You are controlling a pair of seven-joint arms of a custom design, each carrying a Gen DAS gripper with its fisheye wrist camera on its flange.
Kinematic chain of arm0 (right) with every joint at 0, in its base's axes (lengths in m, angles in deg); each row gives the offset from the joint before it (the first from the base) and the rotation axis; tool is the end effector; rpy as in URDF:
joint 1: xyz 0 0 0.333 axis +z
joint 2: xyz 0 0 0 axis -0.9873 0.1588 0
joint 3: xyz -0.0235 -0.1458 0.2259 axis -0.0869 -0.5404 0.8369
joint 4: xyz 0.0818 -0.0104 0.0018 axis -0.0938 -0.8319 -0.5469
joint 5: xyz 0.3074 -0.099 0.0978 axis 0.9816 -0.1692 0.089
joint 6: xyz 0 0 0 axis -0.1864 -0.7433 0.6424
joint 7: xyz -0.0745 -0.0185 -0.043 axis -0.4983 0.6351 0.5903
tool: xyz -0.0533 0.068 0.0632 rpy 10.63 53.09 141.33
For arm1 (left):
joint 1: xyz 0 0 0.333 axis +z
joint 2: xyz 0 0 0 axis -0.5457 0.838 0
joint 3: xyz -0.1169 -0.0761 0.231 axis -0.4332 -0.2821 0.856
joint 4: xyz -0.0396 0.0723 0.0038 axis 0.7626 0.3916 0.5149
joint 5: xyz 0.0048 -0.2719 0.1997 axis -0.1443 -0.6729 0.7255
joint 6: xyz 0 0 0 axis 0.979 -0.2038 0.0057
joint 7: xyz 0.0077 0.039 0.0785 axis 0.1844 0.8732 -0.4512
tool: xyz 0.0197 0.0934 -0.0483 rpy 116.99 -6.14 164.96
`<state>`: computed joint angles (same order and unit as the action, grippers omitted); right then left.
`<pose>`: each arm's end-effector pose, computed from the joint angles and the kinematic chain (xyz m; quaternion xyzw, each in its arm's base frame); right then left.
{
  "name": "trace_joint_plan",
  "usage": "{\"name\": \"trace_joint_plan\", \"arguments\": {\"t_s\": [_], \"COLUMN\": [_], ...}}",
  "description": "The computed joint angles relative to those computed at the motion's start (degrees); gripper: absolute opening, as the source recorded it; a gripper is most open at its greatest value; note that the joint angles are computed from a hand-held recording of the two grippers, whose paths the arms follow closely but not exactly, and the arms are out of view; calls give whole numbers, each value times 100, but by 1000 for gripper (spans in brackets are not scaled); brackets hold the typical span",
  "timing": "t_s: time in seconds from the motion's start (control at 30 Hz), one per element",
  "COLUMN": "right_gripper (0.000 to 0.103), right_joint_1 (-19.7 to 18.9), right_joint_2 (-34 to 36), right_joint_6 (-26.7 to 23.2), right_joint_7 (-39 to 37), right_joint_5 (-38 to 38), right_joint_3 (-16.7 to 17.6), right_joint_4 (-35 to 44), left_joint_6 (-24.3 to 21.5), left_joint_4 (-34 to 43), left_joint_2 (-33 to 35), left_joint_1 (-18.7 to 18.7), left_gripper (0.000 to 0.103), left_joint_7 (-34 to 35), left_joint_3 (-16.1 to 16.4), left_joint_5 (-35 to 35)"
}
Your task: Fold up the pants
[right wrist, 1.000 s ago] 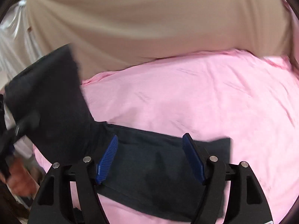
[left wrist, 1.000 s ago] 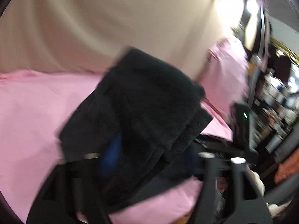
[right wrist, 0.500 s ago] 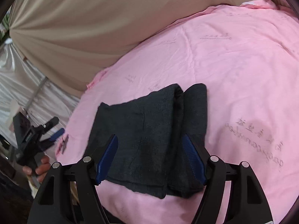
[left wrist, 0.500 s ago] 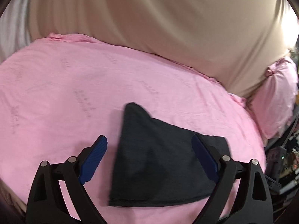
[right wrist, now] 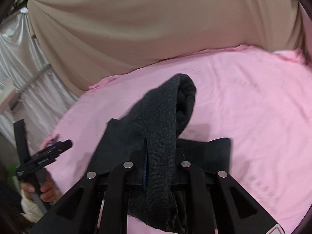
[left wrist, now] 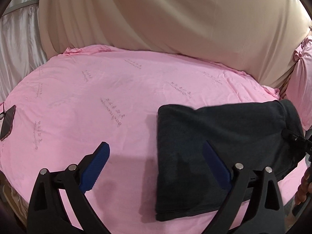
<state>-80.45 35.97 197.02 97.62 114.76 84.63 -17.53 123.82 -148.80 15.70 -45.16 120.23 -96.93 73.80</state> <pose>0.5654 -0.0250 0.5511 -0.7030 0.5852 -0.1252 0.3842 0.4350 -0.2090 0.5836 -0.7183 0.5799 -0.2938 0.2479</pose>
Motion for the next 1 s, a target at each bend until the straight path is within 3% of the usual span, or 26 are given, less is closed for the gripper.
{"name": "trace_joint_plan", "arguments": {"t_s": [0.07,0.1,0.17,0.27,0.3,0.37,0.43,0.5,0.6,0.67,0.73,0.8,0.9,1.0], "right_gripper": [20,28,31,37,37,32,11,2,1,1,2,3,3,3], "right_joint_1": [141,156,11,158,230,341,426,604,864,779,1014,1426,1331,942], "right_joint_2": [313,360,43,-442,-465,-225,316,954,2110,2835,3023,2821,2815,2143], "right_joint_6": [-82,-207,-17,905,794,29,-750,-979,-1289,-1626,-1603,-973,-989,-875], "right_joint_7": [949,1183,1285,1250,905,277,-30,70,545,988,978,849,1137,650], "right_joint_5": [-1141,-1263,-979,-1089,-845,-230,23,-412,-1073,-1474,-1408,-1589,-1683,-682], "right_joint_3": [-205,-290,-173,-50,-11,21,132,283,370,706,631,424,596,830], "right_joint_4": [18,-46,-338,-691,-525,83,887,1631,2933,3667,3600,3148,3205,2330], "left_joint_6": [-67,-84,-94,-107,-89,-21,-1,-6,20,53,92,134,209,233], "left_joint_4": [37,45,44,78,82,50,3,-104,-388,-613,-827,-985,-1072,-1131], "left_joint_2": [175,248,300,340,346,345,328,241,-19,-251,-472,-624,-674,-735], "left_joint_1": [-36,-40,-43,0,14,28,42,71,112,168,244,318,399,446], "left_gripper": [94,94,94,94,94,94,94,94,94,94,94,94,94,94], "left_joint_7": [92,117,165,158,150,181,207,187,292,336,324,299,289,310], "left_joint_3": [7,9,4,-19,-15,34,75,93,189,266,322,381,464,496], "left_joint_5": [-103,-128,-127,33,66,4,-96,-123,-205,-224,-204,-202,-259,-300]}}
